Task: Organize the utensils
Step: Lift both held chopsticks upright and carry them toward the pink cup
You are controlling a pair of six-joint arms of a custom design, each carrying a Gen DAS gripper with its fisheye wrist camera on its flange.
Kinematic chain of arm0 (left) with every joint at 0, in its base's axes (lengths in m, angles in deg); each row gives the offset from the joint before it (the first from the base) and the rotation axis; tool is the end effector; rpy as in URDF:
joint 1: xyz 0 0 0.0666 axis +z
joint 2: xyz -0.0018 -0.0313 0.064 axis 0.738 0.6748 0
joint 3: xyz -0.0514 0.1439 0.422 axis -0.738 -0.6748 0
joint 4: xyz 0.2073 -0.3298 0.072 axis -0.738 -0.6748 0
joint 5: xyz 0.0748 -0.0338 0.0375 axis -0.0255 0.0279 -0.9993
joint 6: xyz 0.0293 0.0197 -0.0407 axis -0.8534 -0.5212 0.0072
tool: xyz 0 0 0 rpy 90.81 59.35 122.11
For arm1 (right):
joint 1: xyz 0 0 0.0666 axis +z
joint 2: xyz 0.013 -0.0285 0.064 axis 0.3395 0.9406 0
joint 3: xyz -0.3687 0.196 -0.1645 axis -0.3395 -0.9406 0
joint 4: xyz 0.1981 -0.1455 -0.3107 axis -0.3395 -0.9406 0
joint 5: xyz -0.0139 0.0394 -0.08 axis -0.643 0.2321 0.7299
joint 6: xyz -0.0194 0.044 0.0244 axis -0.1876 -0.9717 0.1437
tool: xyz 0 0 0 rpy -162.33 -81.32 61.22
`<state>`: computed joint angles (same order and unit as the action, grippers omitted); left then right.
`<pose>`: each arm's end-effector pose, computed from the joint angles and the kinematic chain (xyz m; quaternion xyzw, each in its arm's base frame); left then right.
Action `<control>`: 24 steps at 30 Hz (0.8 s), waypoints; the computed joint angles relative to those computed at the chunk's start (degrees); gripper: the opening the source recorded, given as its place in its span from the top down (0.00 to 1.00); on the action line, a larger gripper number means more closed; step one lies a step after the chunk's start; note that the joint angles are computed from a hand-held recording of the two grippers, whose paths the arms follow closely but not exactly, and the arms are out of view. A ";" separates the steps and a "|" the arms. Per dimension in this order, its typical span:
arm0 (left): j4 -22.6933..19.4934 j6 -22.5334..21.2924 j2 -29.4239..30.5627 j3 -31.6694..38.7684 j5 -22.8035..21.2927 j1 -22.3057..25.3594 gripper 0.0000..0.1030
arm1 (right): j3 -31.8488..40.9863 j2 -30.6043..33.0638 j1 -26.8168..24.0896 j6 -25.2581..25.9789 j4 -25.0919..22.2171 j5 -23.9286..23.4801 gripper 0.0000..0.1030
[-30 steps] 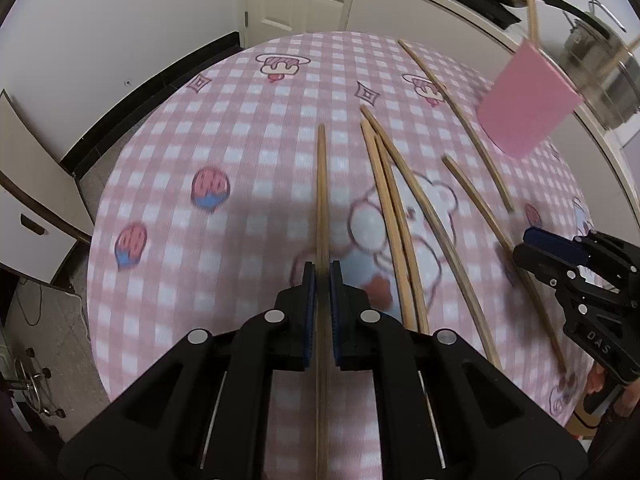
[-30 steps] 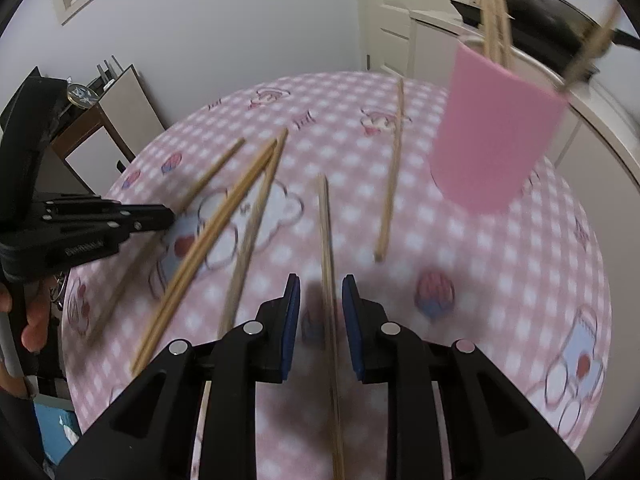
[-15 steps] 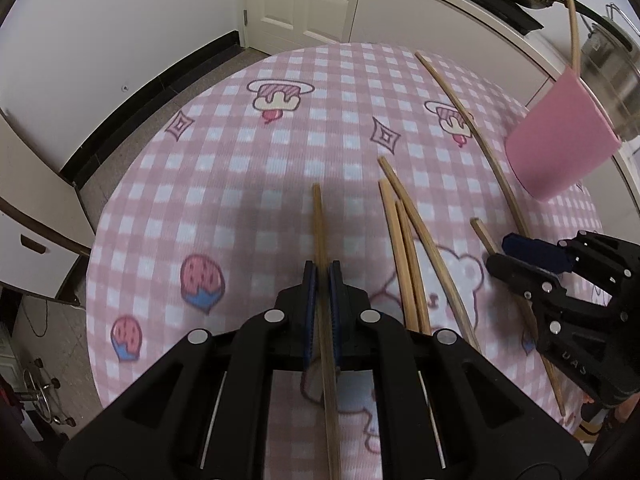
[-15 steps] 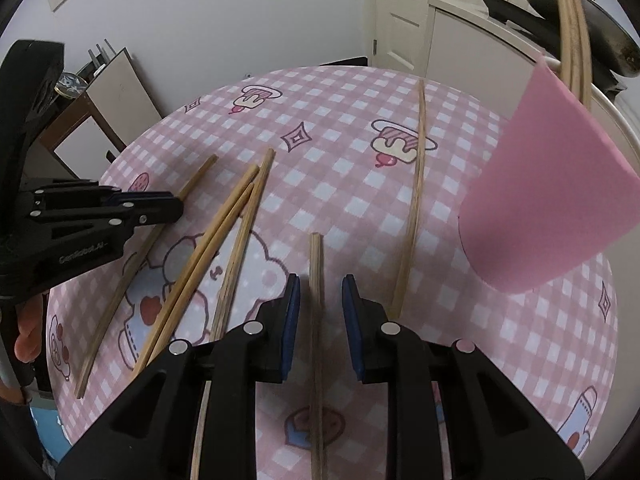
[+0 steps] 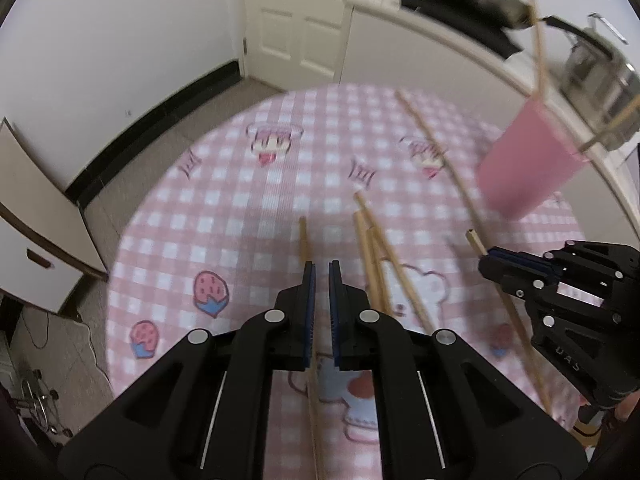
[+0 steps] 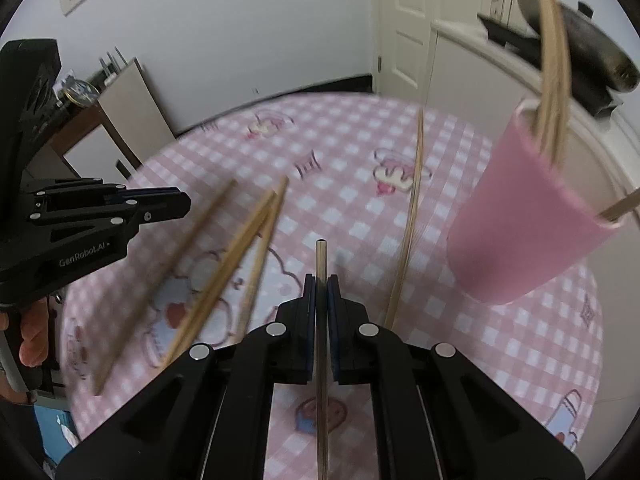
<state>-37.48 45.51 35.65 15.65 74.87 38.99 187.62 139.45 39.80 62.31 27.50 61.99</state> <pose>0.5870 -0.0863 0.3977 -0.0801 0.9612 -0.0242 0.2628 0.6264 0.2372 0.3978 -0.3380 0.8985 0.1396 0.2430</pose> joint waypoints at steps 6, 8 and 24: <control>2.35 -0.12 -6.00 -0.77 -2.67 -2.51 0.93 | -2.08 -5.43 -0.55 -0.20 2.66 -2.84 0.96; 2.06 -0.77 -7.36 -0.89 -3.70 -3.22 0.93 | -2.49 -6.85 -0.70 -0.14 2.76 -3.51 0.96; -1.83 2.15 -5.08 -2.89 -4.34 -1.74 0.35 | -3.47 -5.79 -0.36 0.09 -0.81 -3.38 0.96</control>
<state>-39.31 47.66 30.57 12.76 70.53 37.25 184.16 133.67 39.44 62.40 26.68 58.61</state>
